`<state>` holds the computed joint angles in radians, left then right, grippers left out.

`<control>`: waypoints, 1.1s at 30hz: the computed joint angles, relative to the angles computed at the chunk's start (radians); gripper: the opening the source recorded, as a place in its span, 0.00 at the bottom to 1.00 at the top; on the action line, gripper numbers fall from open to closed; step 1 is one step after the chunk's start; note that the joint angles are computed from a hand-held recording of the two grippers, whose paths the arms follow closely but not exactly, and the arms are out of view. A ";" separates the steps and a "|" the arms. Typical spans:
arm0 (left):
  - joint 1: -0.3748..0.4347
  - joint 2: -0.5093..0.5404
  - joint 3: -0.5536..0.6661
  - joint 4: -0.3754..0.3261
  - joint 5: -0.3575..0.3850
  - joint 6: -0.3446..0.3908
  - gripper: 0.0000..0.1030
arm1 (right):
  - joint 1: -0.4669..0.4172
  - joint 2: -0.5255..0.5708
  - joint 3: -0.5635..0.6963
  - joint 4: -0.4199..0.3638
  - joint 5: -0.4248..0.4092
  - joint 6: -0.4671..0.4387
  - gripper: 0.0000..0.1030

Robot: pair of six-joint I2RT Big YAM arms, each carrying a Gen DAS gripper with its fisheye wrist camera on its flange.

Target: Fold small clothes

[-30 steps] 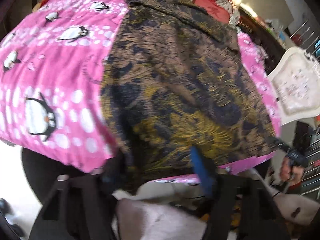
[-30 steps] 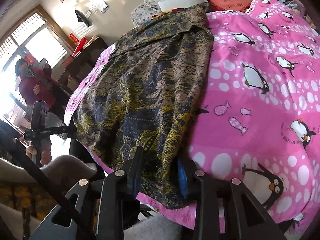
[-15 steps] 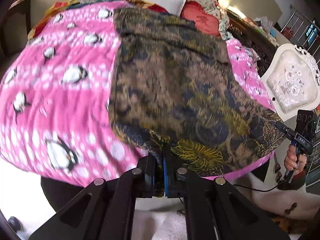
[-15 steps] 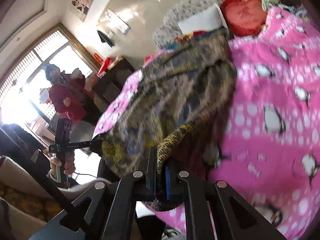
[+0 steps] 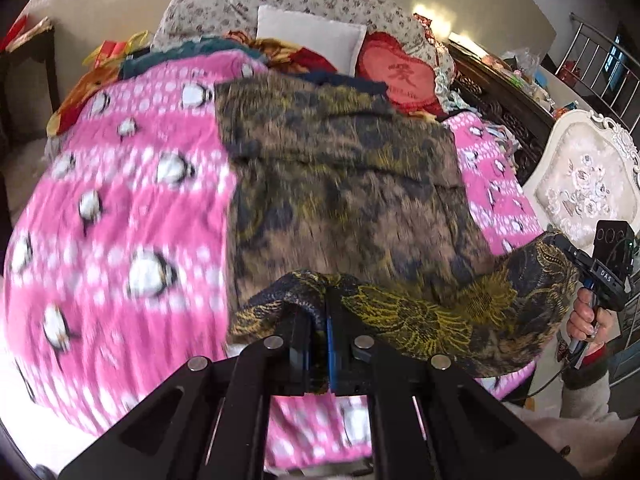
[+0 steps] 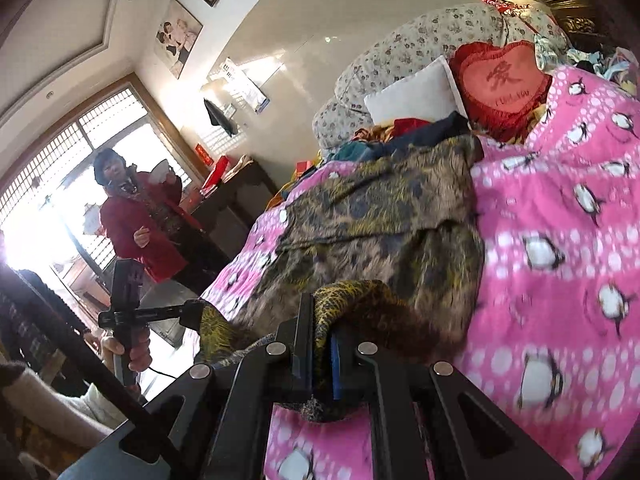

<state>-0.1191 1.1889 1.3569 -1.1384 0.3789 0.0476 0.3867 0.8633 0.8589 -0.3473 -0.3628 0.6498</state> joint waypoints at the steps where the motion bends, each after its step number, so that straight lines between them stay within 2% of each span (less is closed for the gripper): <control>1: 0.001 0.018 0.021 0.006 -0.006 -0.002 0.05 | -0.012 0.016 0.014 0.001 -0.006 -0.005 0.06; 7: 0.011 0.202 0.233 0.012 0.000 -0.040 0.05 | -0.111 0.199 0.160 0.058 -0.056 -0.004 0.06; 10: 0.005 0.335 0.397 -0.008 -0.009 -0.079 0.05 | -0.148 0.324 0.270 0.073 -0.055 -0.004 0.06; 13: -0.009 0.476 0.579 -0.024 -0.045 -0.106 0.05 | -0.178 0.430 0.362 0.090 -0.047 0.013 0.06; 15: -0.022 0.588 0.718 -0.030 -0.101 -0.135 0.05 | -0.200 0.514 0.432 0.093 -0.019 0.033 0.06; 16: -0.024 0.633 0.773 -0.042 -0.114 -0.145 0.06 | -0.209 0.549 0.462 0.086 -0.006 0.040 0.06; 18: -0.021 0.764 0.928 -0.089 -0.122 -0.204 0.06 | -0.222 0.638 0.539 0.045 0.084 0.062 0.07; 19: -0.018 0.825 1.007 -0.128 -0.115 -0.205 0.07 | -0.231 0.674 0.562 0.037 0.090 0.085 0.07; 20: -0.020 0.888 1.092 -0.176 -0.126 -0.194 0.09 | -0.239 0.720 0.604 -0.006 0.097 0.082 0.07; 21: -0.022 0.927 1.141 -0.203 -0.143 -0.196 0.09 | -0.239 0.761 0.651 -0.086 0.128 0.065 0.07; 22: -0.021 0.947 1.161 -0.218 -0.143 -0.196 0.10 | -0.237 0.783 0.675 -0.140 0.140 0.052 0.08; 23: -0.019 0.949 1.159 -0.220 -0.136 -0.192 0.11 | -0.233 0.789 0.682 -0.157 0.142 0.039 0.08; 24: -0.016 0.932 1.132 -0.205 -0.128 -0.186 0.16 | -0.224 0.776 0.668 -0.151 0.163 0.006 0.12; 25: -0.013 0.908 1.097 -0.185 -0.127 -0.176 0.32 | -0.210 0.757 0.658 -0.160 0.205 -0.038 0.19; 26: -0.008 0.880 1.060 -0.159 -0.131 -0.164 0.42 | -0.197 0.729 0.643 -0.173 0.257 -0.085 0.42; 27: -0.005 0.851 1.022 -0.131 -0.148 -0.165 0.61 | -0.190 0.706 0.628 -0.168 0.285 -0.102 0.65; 28: -0.001 0.805 0.963 -0.078 -0.182 -0.175 0.69 | -0.183 0.683 0.609 -0.156 0.308 -0.112 0.68; 29: 0.004 0.770 0.919 -0.043 -0.184 -0.172 0.69 | -0.173 0.649 0.588 -0.140 0.317 -0.125 0.68; 31: 0.013 0.734 0.881 -0.030 -0.151 -0.156 0.69 | -0.165 0.616 0.563 -0.106 0.276 -0.148 0.67; 32: 0.013 0.715 0.859 -0.031 -0.140 -0.142 0.69 | -0.159 0.608 0.560 -0.107 0.234 -0.165 0.67; 33: 0.007 0.696 0.832 -0.034 -0.139 -0.112 0.69 | -0.145 0.621 0.579 -0.136 0.188 -0.188 0.62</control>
